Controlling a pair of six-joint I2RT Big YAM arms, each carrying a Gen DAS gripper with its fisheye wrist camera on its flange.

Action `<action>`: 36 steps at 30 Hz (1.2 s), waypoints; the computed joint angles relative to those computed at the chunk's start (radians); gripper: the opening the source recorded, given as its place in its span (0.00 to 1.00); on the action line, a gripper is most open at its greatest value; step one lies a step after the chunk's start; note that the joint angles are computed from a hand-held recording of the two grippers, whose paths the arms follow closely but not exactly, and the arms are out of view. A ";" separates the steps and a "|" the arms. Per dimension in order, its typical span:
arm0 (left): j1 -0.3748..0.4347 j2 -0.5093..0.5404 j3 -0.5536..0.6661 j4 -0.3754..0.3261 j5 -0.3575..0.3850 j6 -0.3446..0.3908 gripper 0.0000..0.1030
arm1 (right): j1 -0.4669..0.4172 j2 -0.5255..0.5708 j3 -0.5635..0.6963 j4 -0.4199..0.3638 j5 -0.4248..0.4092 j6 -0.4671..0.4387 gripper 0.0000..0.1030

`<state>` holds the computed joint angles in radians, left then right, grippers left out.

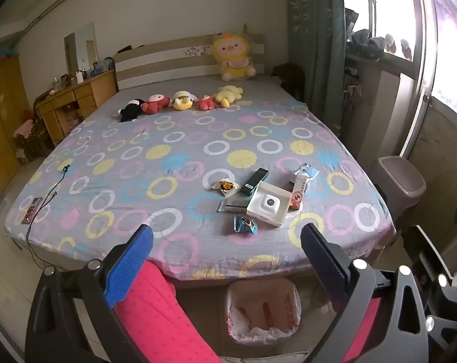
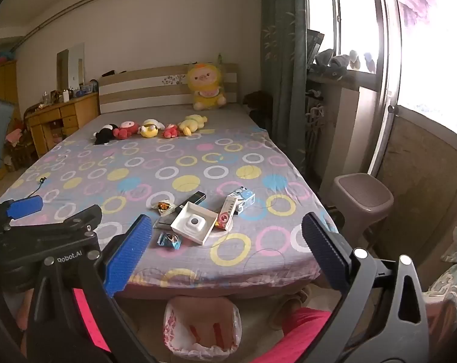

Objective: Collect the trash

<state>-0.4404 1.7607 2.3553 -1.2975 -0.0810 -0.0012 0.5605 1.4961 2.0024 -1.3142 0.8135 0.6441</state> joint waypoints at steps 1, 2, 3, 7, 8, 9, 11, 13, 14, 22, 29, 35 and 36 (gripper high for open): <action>0.001 0.000 0.001 -0.001 0.003 -0.002 0.93 | 0.001 0.004 0.006 -0.009 0.004 -0.001 0.94; 0.001 0.001 0.002 -0.004 0.003 -0.003 0.93 | 0.001 0.005 0.008 -0.012 0.003 0.000 0.94; 0.000 0.004 0.007 -0.009 0.002 -0.003 0.93 | 0.000 0.006 0.010 -0.013 0.000 0.000 0.94; 0.001 0.005 0.011 -0.014 0.006 -0.005 0.93 | 0.004 0.007 0.010 -0.009 0.012 -0.008 0.94; 0.001 0.006 0.012 -0.014 0.007 -0.005 0.93 | 0.003 0.006 0.011 -0.009 0.013 -0.008 0.94; 0.001 0.006 0.012 -0.014 0.007 -0.005 0.93 | 0.002 0.005 0.010 -0.006 0.013 -0.009 0.94; 0.001 0.006 0.011 -0.013 0.006 -0.006 0.93 | 0.006 0.007 0.011 -0.010 0.016 -0.008 0.94; 0.000 0.004 0.007 -0.007 0.004 -0.004 0.93 | 0.005 0.006 0.009 -0.007 0.016 -0.008 0.94; 0.000 0.004 0.005 -0.004 0.003 -0.003 0.93 | 0.007 0.006 0.010 -0.010 0.021 -0.010 0.94; 0.000 0.004 0.007 -0.005 0.006 -0.005 0.93 | 0.006 0.000 0.004 -0.002 0.019 -0.015 0.94; -0.002 0.014 0.032 -0.023 0.007 -0.008 0.93 | 0.007 0.001 0.005 -0.001 0.021 -0.016 0.94; -0.004 0.014 0.033 -0.022 0.005 -0.009 0.93 | 0.007 0.000 0.004 0.001 0.023 -0.017 0.94; -0.004 0.014 0.033 -0.022 0.004 -0.009 0.93 | 0.007 0.000 0.004 0.001 0.023 -0.017 0.94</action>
<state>-0.4445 1.7744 2.3879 -1.3192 -0.0770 -0.0102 0.5678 1.4963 2.0062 -1.3128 0.8363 0.6272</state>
